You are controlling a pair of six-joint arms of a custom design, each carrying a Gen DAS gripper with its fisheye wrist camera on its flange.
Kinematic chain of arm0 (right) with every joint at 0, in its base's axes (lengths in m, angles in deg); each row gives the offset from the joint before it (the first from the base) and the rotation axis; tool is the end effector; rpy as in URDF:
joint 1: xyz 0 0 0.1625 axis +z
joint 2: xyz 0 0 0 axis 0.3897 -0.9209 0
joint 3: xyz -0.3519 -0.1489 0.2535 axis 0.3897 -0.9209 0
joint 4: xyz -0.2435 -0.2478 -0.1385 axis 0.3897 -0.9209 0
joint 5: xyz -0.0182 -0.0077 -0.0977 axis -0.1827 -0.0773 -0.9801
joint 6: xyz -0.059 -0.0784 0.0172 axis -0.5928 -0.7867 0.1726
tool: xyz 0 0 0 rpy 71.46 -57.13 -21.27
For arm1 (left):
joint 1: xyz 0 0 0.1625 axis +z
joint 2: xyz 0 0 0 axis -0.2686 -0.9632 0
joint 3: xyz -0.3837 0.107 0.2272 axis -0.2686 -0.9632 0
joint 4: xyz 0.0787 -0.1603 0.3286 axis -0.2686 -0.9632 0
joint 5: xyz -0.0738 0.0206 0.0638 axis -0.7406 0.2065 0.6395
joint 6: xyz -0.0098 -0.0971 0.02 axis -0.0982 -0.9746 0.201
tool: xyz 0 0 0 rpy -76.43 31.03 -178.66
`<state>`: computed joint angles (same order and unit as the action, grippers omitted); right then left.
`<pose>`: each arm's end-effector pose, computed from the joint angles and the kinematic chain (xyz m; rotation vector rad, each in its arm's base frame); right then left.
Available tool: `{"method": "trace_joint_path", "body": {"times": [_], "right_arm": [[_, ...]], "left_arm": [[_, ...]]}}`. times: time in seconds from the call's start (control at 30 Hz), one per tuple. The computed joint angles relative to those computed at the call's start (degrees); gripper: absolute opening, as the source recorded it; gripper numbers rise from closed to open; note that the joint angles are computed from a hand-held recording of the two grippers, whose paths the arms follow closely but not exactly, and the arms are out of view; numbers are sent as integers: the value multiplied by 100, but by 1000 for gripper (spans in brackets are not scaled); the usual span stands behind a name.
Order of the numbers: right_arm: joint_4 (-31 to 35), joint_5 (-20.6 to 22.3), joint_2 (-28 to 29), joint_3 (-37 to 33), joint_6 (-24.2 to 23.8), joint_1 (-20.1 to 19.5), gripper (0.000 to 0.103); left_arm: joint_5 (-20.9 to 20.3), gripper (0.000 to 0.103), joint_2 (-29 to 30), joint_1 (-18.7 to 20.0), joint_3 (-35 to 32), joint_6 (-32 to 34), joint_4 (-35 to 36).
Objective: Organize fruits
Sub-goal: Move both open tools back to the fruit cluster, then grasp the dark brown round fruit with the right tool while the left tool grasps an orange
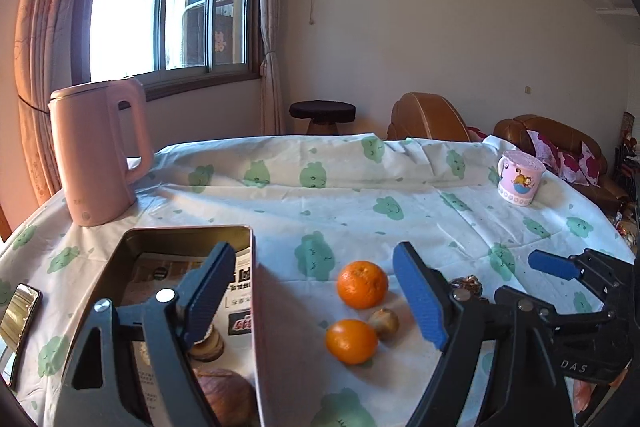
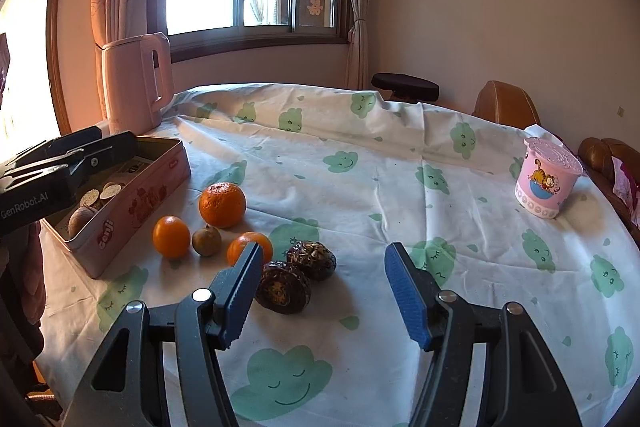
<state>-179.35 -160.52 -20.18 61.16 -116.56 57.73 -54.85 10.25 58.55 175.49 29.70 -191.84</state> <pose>0.0238 -0.5689 0.2541 0.7249 -2.1538 1.0180 -0.3201 -0.5850 0.0036 0.7231 2.1758 -1.2237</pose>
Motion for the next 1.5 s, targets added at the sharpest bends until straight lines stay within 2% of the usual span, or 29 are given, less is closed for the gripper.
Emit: {"method": "trace_joint_path", "body": {"times": [0.1,0.27,0.33,0.37,0.53,0.63,0.77,0.9,1.03,1.13,1.17,1.2,1.37,1.43,1.5], "right_arm": [[147,9,-28,-3,57,-37,65],[344,-46,-29,-30,32,-34,65],[381,-84,-22,-54,48,-22,65],[406,-107,-15,-68,59,-14,65],[594,-305,57,-151,59,73,65],[770,-432,117,-222,40,131,65],[1071,-715,222,-399,101,208,65],[1234,-819,251,-492,215,223,65],[1457,-910,274,-575,273,246,64],[1659,-951,275,-652,360,241,53],[1695,-925,262,-654,399,232,46],[1733,-879,243,-653,426,219,45],[1491,-690,196,-536,398,191,44],[1214,-597,184,-449,385,178,44],[939,-536,192,-400,393,174,44]], "left_arm": [[-91,85,135,72,-316,107,264],[205,85,204,240,-578,-24,741],[58,90,116,281,-486,-160,686],[158,95,127,277,-501,-164,645],[599,96,213,296,-586,216,335],[669,96,115,364,-487,205,228],[521,96,-65,362,-163,-41,185],[294,99,-115,252,167,-165,103],[96,99,-111,187,281,-305,408],[21,99,-124,176,285,-329,555],[-43,99,-154,189,292,-389,695],[-97,99,-176,202,292,-443,840],[-214,99,-191,203,265,-453,1152],[-250,95,-184,191,253,-404,1263],[-341,87,-195,209,206,-414,1509]]}}
